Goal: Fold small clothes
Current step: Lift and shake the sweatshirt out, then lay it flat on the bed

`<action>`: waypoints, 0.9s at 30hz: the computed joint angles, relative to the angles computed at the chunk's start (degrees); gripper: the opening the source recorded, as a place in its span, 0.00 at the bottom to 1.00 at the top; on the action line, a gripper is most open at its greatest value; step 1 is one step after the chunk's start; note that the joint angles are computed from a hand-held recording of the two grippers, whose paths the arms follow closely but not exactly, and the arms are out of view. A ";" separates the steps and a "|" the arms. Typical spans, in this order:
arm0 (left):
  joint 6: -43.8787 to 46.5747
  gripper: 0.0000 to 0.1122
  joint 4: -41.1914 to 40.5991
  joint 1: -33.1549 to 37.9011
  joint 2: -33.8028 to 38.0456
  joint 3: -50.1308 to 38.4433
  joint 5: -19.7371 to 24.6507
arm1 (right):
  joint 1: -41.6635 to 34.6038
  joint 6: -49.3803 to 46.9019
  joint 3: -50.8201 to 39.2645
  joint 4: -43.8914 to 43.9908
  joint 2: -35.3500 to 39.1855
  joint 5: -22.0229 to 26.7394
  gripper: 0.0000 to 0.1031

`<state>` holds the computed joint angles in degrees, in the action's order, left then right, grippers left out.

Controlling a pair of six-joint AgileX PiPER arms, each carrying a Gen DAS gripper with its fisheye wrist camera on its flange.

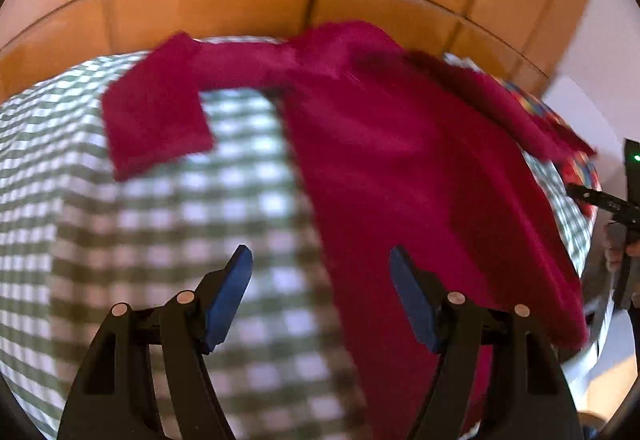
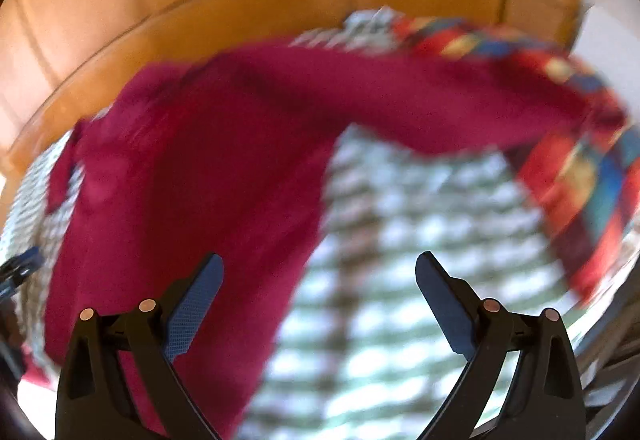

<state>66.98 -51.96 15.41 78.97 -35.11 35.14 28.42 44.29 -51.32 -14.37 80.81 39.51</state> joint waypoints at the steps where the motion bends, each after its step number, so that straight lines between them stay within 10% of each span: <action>1: 0.70 0.63 -0.71 -0.54 -0.67 1.27 0.44 | 1.62 0.31 0.68 1.04 0.36 -0.69 0.80; 8: 1.55 0.56 -3.74 -5.15 -2.21 7.72 -3.12 | 8.61 -0.65 4.25 10.41 3.24 -8.80 0.63; 13: 4.59 0.13 -7.38 -3.72 -1.71 8.61 -2.16 | 10.81 -0.41 4.03 12.00 3.81 -10.61 0.34; 27: 9.46 0.09 -1.48 18.19 -6.97 7.43 12.50 | 10.27 -9.48 4.37 14.91 -3.17 -6.52 0.24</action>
<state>76.43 -53.44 33.61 72.00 -27.68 47.64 38.70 34.80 -46.95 0.54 77.64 32.99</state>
